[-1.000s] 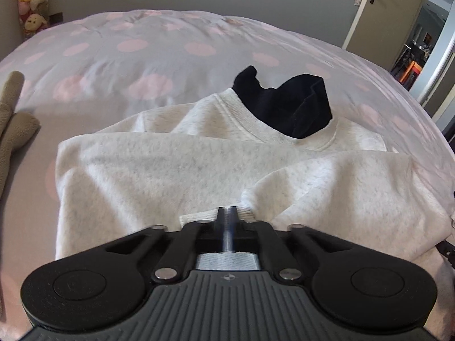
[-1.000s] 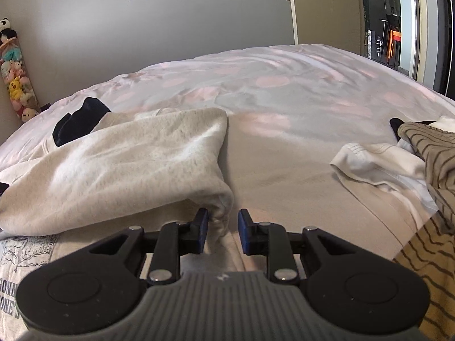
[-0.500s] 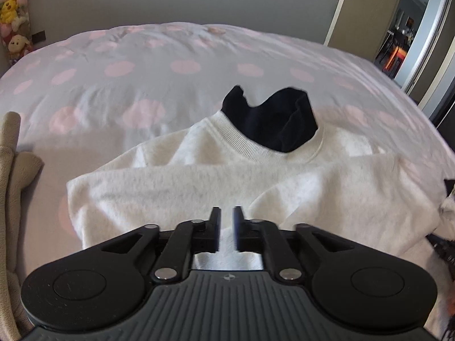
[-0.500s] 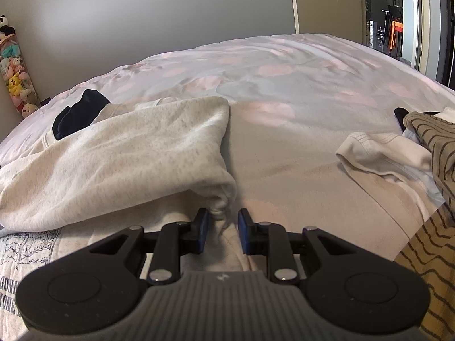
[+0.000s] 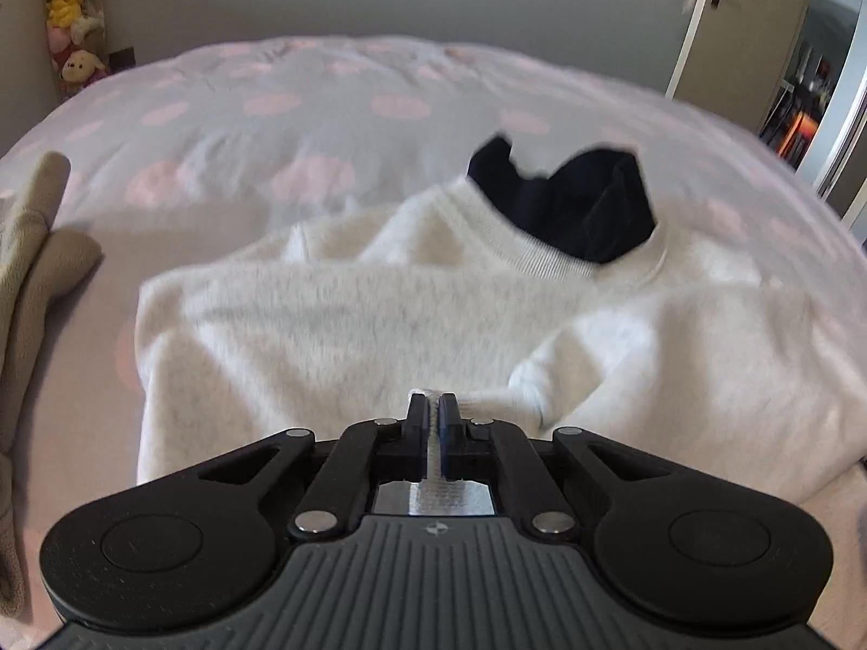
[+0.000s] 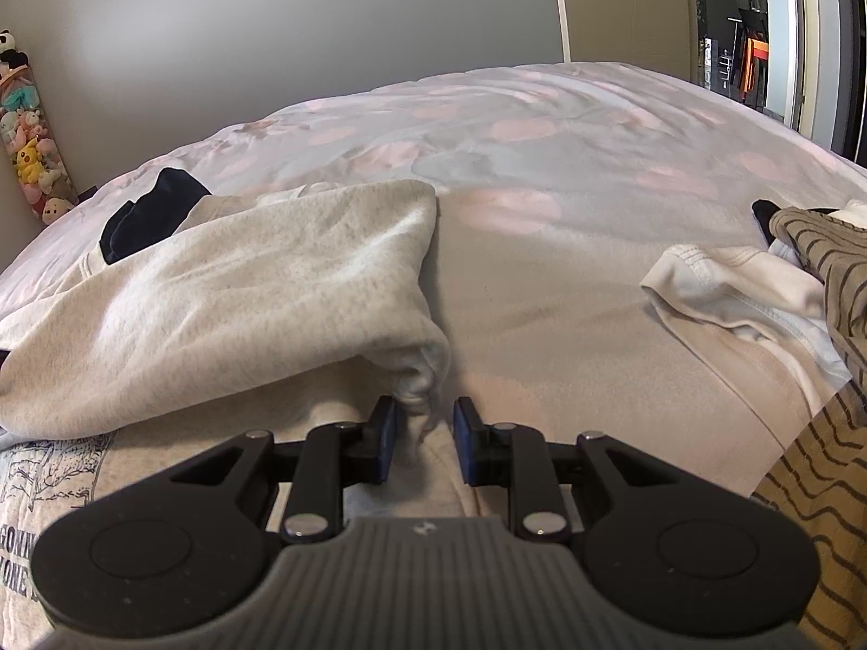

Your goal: Fold clothes

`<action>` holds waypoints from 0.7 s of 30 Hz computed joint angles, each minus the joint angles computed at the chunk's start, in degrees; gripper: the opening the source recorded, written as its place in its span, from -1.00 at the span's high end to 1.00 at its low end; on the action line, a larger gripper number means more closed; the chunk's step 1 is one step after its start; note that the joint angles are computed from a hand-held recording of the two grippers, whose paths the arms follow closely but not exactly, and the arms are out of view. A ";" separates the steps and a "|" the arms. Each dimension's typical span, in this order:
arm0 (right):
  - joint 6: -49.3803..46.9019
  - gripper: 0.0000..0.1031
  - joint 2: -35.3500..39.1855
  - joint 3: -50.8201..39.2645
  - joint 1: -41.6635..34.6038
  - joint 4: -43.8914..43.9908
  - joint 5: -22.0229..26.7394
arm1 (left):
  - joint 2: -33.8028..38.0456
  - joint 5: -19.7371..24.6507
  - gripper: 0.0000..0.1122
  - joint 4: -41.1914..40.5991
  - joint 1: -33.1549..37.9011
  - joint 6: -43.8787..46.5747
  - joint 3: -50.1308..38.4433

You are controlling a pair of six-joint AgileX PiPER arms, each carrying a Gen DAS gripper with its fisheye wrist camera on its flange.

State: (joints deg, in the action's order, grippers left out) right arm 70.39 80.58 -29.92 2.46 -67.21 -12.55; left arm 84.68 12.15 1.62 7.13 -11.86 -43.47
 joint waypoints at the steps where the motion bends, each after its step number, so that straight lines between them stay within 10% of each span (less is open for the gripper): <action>1: -0.37 0.48 -0.05 0.03 0.04 0.41 -0.02 | -1.35 0.44 0.97 -3.19 0.34 4.02 -0.46; 8: -3.76 0.60 0.47 -0.48 1.00 3.87 1.01 | -1.99 4.73 0.97 2.11 2.62 1.18 -7.04; 16: 26.56 0.79 7.60 -3.79 -13.74 -17.39 -16.61 | 6.28 2.58 0.97 12.97 3.15 -9.82 -3.04; 21: 33.68 0.70 5.26 -4.68 -12.86 -24.60 -15.01 | 4.69 3.32 0.95 13.79 2.73 -10.42 -1.99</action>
